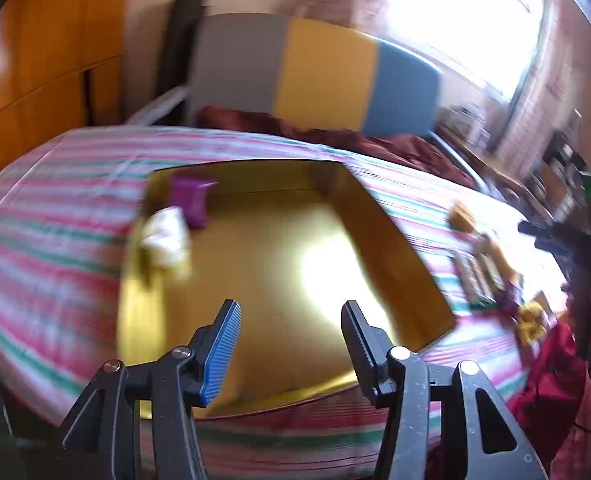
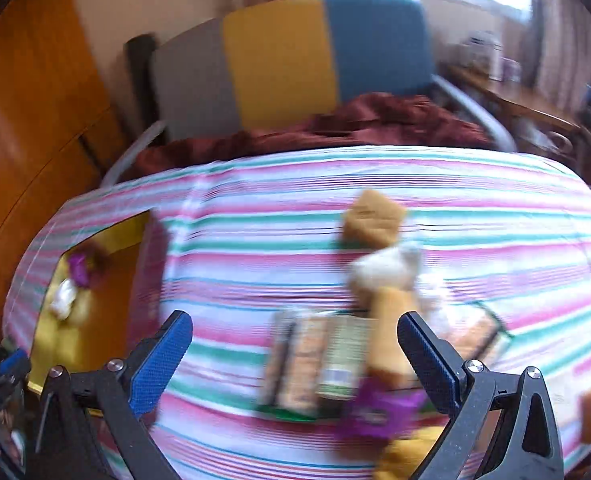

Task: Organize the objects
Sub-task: 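Reach to the green-ended granola bar packet and grasp it with the left tool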

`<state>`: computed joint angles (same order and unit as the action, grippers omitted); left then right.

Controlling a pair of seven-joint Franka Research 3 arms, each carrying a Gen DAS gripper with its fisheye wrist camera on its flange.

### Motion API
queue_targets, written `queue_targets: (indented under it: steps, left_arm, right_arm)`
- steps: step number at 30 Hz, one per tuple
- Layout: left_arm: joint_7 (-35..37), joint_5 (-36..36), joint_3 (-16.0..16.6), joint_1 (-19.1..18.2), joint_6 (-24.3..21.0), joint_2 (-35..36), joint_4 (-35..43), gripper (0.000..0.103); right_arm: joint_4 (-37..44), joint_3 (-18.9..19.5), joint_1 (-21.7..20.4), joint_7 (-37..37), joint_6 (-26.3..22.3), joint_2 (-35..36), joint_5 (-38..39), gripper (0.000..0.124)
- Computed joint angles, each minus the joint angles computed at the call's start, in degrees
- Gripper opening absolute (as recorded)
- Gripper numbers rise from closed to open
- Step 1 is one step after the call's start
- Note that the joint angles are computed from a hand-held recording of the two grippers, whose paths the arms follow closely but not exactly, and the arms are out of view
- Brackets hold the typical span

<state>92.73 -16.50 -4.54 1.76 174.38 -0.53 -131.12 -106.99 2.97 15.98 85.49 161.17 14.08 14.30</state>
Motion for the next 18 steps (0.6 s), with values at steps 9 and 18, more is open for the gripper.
queue_targets:
  steps: [9,18]
  left_arm:
    - [19.0,-10.0,-7.2,-4.1,-6.3,6.2,11.3,0.053]
    - [4.5,7.4,-8.3,-8.2,-16.2,21.1,28.8,0.053]
  right_arm:
    - [-4.9,3.7,-11.5,2.9,6.3,-0.7,24.2,0.103]
    - [-2.8,5.3,-11.6,-11.5,2.9,-0.5,37.5,0.103]
